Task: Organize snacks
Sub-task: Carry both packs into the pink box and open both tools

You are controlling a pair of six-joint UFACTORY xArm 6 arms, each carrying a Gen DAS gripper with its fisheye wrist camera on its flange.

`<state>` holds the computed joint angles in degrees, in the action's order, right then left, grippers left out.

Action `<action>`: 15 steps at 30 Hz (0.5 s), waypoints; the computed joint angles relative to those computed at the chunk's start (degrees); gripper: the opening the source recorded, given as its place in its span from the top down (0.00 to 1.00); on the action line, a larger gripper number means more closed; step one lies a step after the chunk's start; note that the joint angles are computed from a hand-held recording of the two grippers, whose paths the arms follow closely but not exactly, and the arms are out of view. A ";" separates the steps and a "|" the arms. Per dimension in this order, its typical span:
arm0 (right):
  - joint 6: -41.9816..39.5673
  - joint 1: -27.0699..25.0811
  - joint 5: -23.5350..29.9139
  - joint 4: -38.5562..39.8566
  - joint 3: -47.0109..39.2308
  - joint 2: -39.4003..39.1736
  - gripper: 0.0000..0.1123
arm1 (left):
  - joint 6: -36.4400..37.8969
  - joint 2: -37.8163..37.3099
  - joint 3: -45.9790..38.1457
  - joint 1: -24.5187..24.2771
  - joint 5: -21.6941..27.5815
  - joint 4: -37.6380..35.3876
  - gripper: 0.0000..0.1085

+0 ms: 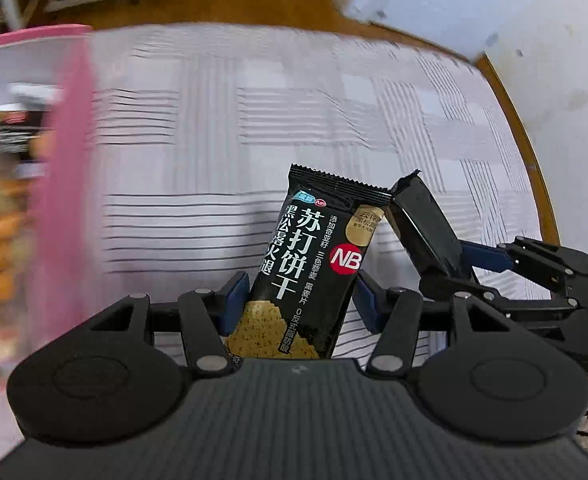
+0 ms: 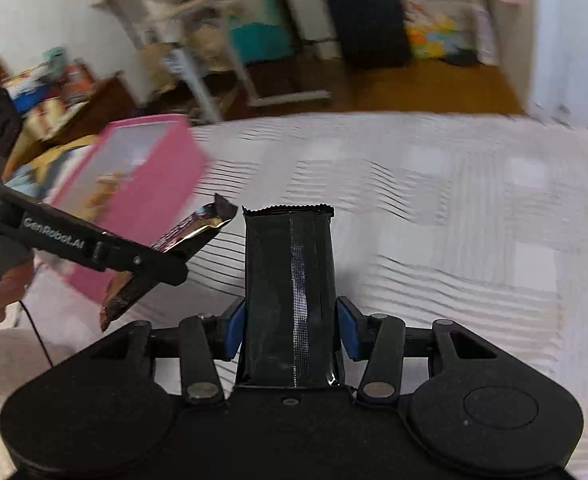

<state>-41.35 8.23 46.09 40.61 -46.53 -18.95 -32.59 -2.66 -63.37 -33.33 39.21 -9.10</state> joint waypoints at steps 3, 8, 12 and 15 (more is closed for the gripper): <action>-1.95 4.39 -0.28 3.14 -1.94 0.08 0.53 | -5.60 -7.57 5.45 1.46 0.13 5.88 0.49; -4.99 11.77 -3.69 6.83 -7.53 4.19 0.53 | -13.65 -17.43 10.64 5.00 2.91 15.94 0.49; -4.92 16.42 -5.96 7.43 -14.09 10.36 0.53 | -19.84 -20.48 11.48 7.84 7.00 25.23 0.49; -4.46 18.82 -6.20 8.41 -19.85 16.17 0.53 | -23.11 -20.14 11.11 9.69 9.65 31.53 0.49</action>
<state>-45.81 27.06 39.89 49.02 -66.38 -2.78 -55.70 -22.80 -52.26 -23.64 48.86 22.43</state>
